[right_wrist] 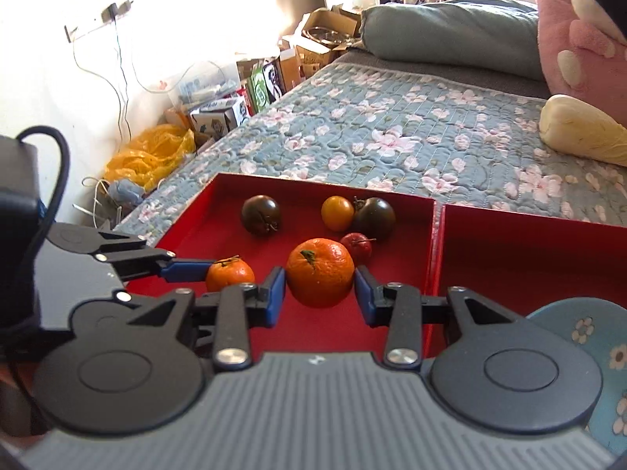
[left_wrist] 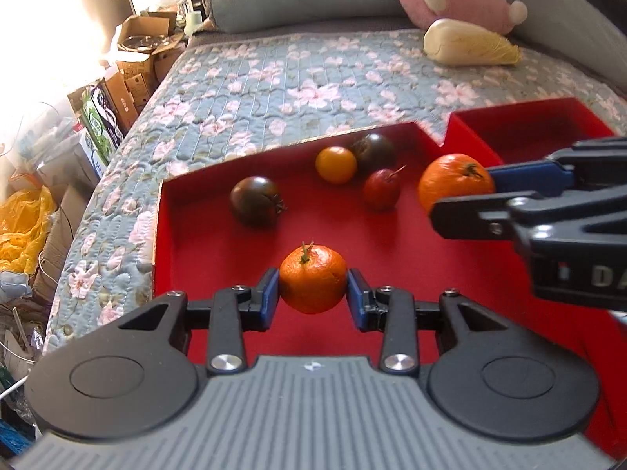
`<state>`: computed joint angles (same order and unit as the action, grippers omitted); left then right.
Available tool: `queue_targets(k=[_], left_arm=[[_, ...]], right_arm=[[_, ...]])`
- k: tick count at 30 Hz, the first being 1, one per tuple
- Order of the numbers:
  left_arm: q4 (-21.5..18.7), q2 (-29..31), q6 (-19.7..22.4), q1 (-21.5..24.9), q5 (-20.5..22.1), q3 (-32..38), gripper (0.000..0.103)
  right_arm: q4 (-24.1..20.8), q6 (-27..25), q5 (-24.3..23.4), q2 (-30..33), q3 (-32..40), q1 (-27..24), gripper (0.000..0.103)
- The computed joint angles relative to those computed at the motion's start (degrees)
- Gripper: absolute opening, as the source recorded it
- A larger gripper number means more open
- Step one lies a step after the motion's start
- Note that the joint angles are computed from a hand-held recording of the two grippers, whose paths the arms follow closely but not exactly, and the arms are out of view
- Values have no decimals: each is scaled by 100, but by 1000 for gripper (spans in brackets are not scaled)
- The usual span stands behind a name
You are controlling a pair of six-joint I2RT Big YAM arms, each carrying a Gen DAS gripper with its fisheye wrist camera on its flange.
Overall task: Organize fruits
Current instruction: 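Carry both tangerines with both tools over the blue plate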
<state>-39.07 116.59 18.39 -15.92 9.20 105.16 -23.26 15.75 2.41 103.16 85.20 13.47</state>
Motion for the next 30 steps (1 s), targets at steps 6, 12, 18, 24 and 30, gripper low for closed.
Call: queue_targets(k=[6, 12, 18, 24, 30], left_arm=[[936, -734, -268, -146, 412, -1031, 42], [1686, -1154, -467, -258, 471, -1618, 42], [1741, -1365, -376, -489, 598, -1831, 42], [1659, -1409, -687, -819, 855, -2003, 42], [1902, -1376, -837, -1043, 974, -2100, 42]], right_arm=[[601, 153, 178, -1008, -1133, -81, 42], [503, 21, 692, -1570, -1858, -332, 42], [616, 103, 775, -1793, -2320, -505, 42], [723, 218, 815, -2201, -2776, -656, 42], [718, 288, 816, -2425, -3087, -753, 42]])
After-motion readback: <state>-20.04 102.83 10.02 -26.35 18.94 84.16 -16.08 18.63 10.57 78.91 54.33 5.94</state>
